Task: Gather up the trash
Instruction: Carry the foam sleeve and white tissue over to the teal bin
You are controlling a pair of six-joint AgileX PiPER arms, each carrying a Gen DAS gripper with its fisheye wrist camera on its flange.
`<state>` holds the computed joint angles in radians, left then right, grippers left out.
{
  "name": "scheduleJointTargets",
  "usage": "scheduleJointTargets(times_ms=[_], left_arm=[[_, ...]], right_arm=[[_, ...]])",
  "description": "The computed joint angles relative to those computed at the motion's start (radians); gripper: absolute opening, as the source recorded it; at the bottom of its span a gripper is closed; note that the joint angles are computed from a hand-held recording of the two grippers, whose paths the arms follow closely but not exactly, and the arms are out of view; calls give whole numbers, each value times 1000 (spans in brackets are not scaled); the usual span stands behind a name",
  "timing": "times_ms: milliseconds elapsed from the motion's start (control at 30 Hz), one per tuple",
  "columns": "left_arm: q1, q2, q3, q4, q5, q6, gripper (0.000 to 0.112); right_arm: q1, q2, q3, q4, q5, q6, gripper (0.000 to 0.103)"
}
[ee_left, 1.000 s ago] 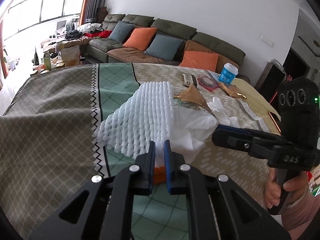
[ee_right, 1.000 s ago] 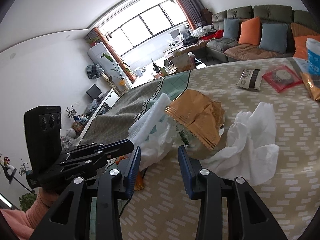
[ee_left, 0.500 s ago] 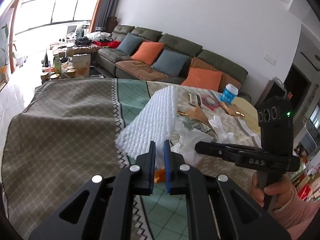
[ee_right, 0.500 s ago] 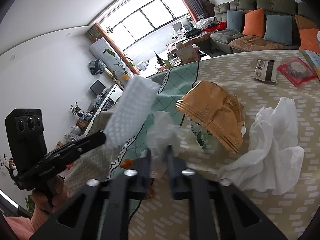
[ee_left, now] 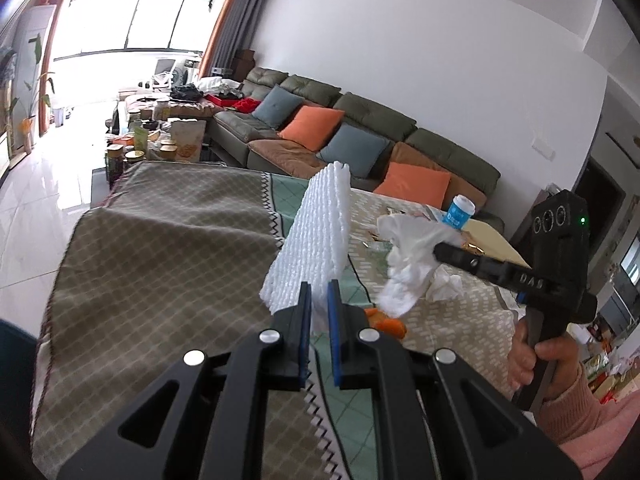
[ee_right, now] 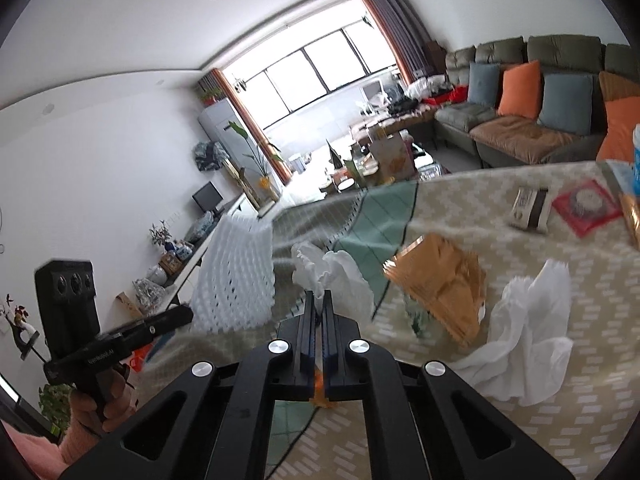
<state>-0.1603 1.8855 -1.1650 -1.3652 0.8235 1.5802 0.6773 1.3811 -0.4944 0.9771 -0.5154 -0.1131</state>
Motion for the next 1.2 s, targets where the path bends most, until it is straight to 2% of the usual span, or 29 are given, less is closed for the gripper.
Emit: scheduleJointTargets(times_ms=[233,467,767,1200], left_arm=[[93,-26,48,-9,52,24,9],[175,-77,116,-33,86,67,9],[303,-142,180,-51,129,108,9],[494,-189,208,-43,138,118,9]], right_arm=[[1,-28,-18,-59,15,21,3],[7,34,-87,-180,45,108,3],[-7,168,-223,-450,106,319,3],[-24,396,-527,-997,202,770,3]])
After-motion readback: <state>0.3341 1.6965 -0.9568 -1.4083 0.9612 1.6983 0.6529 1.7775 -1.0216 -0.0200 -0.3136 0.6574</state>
